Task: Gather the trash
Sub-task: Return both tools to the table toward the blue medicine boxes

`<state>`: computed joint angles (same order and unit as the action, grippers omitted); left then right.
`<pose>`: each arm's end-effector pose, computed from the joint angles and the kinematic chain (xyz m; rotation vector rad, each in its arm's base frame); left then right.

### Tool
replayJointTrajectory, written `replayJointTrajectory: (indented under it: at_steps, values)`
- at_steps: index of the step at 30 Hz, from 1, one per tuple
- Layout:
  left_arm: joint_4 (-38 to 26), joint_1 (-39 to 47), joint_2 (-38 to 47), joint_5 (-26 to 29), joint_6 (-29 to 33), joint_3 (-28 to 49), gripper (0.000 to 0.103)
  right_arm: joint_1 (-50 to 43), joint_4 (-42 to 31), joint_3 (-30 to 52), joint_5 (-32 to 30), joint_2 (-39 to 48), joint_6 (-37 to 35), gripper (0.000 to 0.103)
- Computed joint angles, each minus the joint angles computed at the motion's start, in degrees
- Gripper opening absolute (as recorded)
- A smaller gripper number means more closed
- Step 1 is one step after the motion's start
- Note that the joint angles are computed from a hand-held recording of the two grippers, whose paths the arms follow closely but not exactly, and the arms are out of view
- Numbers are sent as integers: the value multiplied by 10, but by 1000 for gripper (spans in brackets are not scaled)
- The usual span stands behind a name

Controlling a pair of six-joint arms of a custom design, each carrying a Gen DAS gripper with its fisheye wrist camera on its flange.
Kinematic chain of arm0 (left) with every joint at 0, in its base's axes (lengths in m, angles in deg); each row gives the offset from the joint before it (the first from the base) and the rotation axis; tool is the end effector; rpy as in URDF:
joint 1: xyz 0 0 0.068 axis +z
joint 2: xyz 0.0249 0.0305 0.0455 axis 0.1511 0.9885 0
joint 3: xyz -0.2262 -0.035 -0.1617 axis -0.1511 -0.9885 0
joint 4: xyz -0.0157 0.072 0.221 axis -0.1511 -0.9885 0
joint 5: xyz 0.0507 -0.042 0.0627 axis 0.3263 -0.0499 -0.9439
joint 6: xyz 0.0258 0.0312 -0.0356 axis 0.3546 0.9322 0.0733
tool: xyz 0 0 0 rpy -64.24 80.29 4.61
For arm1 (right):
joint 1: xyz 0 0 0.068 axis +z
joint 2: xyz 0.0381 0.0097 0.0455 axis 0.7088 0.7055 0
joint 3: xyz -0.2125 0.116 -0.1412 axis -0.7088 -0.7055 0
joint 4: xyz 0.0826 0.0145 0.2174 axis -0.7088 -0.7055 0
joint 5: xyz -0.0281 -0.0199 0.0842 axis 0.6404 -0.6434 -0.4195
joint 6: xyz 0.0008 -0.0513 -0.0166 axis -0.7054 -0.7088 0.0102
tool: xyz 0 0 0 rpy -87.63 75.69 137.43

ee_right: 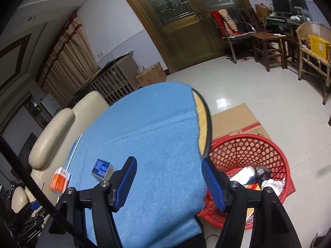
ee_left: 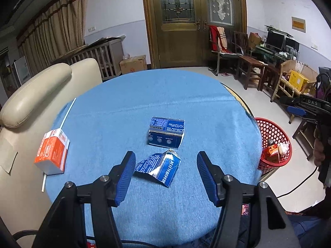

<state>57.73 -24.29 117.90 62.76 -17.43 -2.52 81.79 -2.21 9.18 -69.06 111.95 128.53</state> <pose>0.2247 -0.1351 0.2185 0.3873 2.2673 -0.0685 0.2159 0.1451 0.2180 0.4283 2.2063 0.4197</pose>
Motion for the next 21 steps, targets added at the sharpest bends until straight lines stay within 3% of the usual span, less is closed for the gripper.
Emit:
replayJointTrajectory:
  at_steps: [9, 21]
  values:
    - [-3, -18, -34, -22, -16, -32, 63, 50, 7, 22, 2, 33, -1, 69]
    - [-26, -78, -62, -73, -38, -42, 63, 76, 16, -11, 12, -3, 5, 69]
